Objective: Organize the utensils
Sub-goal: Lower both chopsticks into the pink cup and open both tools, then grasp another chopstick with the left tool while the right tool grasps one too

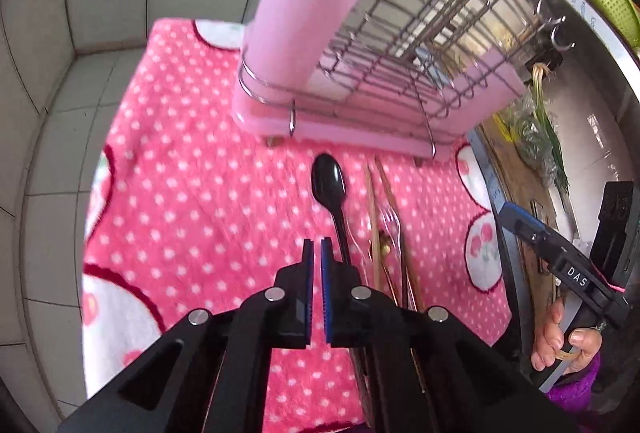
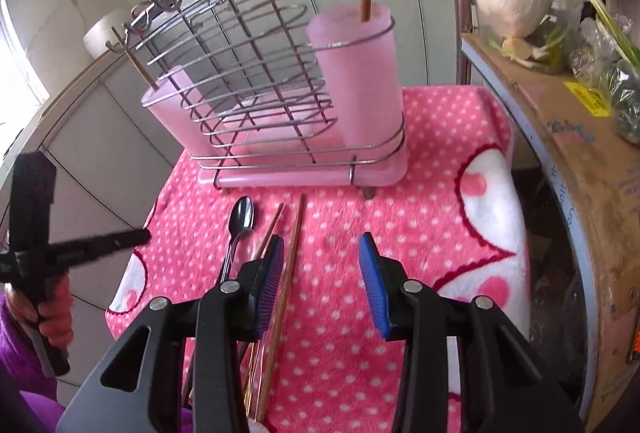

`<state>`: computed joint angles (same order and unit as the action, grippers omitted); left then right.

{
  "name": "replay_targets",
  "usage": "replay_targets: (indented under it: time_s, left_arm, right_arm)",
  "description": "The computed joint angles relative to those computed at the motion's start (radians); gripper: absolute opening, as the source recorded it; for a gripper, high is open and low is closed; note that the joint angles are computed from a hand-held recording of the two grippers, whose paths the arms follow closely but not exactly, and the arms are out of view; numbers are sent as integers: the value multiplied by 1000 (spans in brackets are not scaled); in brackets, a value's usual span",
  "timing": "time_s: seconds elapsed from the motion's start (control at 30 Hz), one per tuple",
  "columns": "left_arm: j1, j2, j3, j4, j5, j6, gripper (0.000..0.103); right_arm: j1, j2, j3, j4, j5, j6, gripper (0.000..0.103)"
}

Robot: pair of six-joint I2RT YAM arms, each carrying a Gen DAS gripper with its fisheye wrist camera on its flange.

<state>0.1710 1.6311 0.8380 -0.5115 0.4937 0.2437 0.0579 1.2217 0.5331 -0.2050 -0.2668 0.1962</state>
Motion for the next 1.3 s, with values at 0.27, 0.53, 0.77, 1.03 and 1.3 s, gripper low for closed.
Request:
replay_targets:
  time_s: [0.27,0.53,0.77,1.03,1.3]
  left_arm:
    - [-152,131,9,18,-78,-86,3]
    - [-244,200,36,52,-169,-143,4]
    - [-261,284,128,-8,-171,-184,7]
    - [-279,304,149,9,-185,-193,4]
    - [-173,210,107,89,-217,-209,4]
  right_arm:
    - [-29,18,-34,37,-59,2,40]
    - [-50,57,-45,69,-104,1,40]
    - [-38,79,-41,78,-108,5,40]
    - [-15,147,-18,90,-121,28,40]
    - [48,276,61,103,-75,62,38]
